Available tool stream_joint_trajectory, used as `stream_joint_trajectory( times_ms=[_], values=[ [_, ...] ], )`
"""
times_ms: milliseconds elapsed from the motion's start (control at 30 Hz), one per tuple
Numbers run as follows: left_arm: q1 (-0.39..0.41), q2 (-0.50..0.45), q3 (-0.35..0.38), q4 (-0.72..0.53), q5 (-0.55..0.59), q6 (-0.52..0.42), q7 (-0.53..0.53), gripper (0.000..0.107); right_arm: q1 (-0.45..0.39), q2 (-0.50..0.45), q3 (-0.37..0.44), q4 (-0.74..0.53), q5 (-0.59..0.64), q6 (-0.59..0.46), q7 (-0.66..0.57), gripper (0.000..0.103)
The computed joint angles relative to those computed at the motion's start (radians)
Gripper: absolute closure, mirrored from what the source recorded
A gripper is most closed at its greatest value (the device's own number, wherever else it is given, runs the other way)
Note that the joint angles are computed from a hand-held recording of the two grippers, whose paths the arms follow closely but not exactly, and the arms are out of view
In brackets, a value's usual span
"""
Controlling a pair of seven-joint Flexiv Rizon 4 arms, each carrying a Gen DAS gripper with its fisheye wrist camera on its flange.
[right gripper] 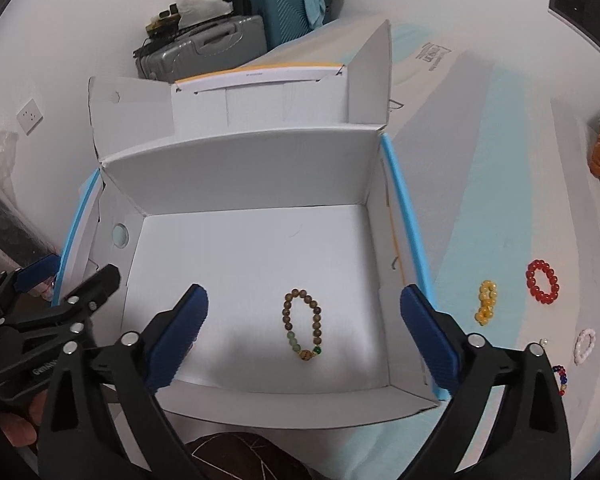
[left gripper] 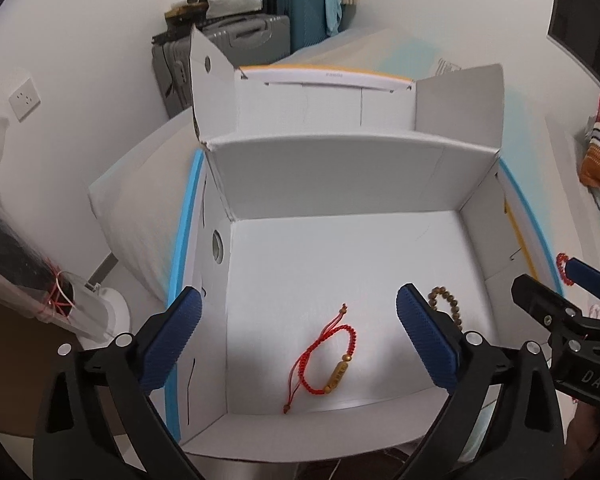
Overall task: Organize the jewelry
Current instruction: 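Open both tools to drop the bracelets into the box, then move both tools back over the remaining bracelets on the bed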
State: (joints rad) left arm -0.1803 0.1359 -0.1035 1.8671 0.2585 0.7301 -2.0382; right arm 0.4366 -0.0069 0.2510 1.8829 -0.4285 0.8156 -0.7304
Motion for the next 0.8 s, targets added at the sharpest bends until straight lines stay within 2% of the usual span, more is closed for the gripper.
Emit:
stream_joint_trajectory(
  times_ms=[100, 267, 467, 800],
  values=[
    [0.001, 0.011, -0.014, -0.014, 0.034, -0.005, -0.030, 0.011, -0.010, 0.032, 0.001, 0.029, -0.022, 0.003, 0.013, 0.008],
    [-0.017, 0.010, -0.035, -0.045, 0.045, -0.017, -0.019, 0.011, -0.037, 0.081, 0.002, 0.068, -0.043, 0.006, 0.034, 0.008],
    [-0.044, 0.001, -0.057, -0.065, 0.056, 0.013, -0.042, 0.011, -0.080, 0.157, 0.005, 0.125, -0.050, 0.007, 0.043, 0.008],
    [-0.130, -0.101, -0.092, -0.167, 0.079, 0.034, -0.075, 0.009, -0.169, 0.303, 0.001, 0.227, -0.017, -0.011, -0.003, 0.008]
  ],
)
